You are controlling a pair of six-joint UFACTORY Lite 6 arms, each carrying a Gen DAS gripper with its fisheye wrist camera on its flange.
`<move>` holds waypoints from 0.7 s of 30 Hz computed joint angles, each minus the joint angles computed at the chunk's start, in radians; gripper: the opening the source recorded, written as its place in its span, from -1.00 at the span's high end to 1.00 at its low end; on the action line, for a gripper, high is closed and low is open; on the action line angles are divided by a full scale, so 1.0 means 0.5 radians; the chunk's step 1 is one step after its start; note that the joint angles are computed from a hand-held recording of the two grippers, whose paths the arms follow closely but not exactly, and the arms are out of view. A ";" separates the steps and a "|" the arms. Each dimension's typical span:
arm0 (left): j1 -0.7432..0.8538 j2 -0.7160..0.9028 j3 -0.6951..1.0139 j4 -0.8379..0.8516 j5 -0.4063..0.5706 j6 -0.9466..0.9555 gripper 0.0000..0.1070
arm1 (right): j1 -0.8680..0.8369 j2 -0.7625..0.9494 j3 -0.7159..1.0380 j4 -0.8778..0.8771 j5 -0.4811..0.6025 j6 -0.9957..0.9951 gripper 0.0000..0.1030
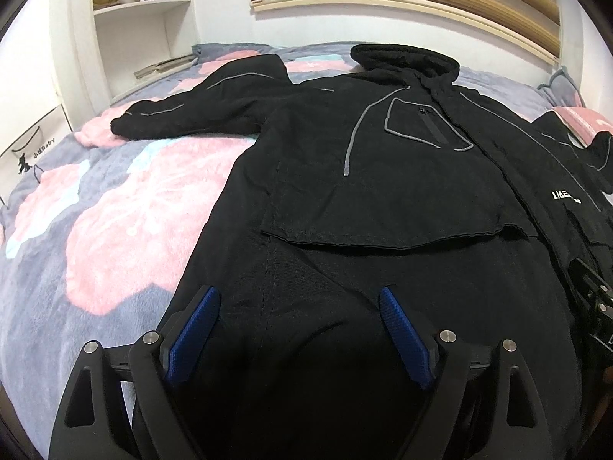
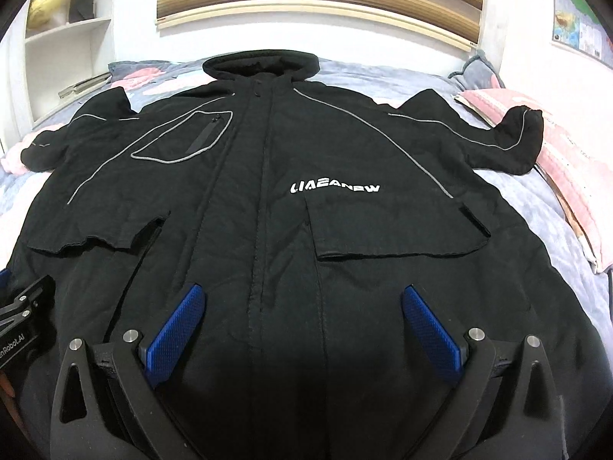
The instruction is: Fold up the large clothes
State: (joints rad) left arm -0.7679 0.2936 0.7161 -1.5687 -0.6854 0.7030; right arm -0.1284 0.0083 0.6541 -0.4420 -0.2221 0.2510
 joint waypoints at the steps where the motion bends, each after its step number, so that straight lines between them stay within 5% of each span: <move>1: 0.006 -0.003 0.000 0.001 0.004 0.005 -0.61 | 0.004 -0.003 -0.003 0.022 0.003 -0.020 -1.00; 21: 0.062 -0.041 -0.018 0.025 0.030 0.057 -0.62 | -0.010 0.031 0.049 -0.057 0.049 0.043 -1.00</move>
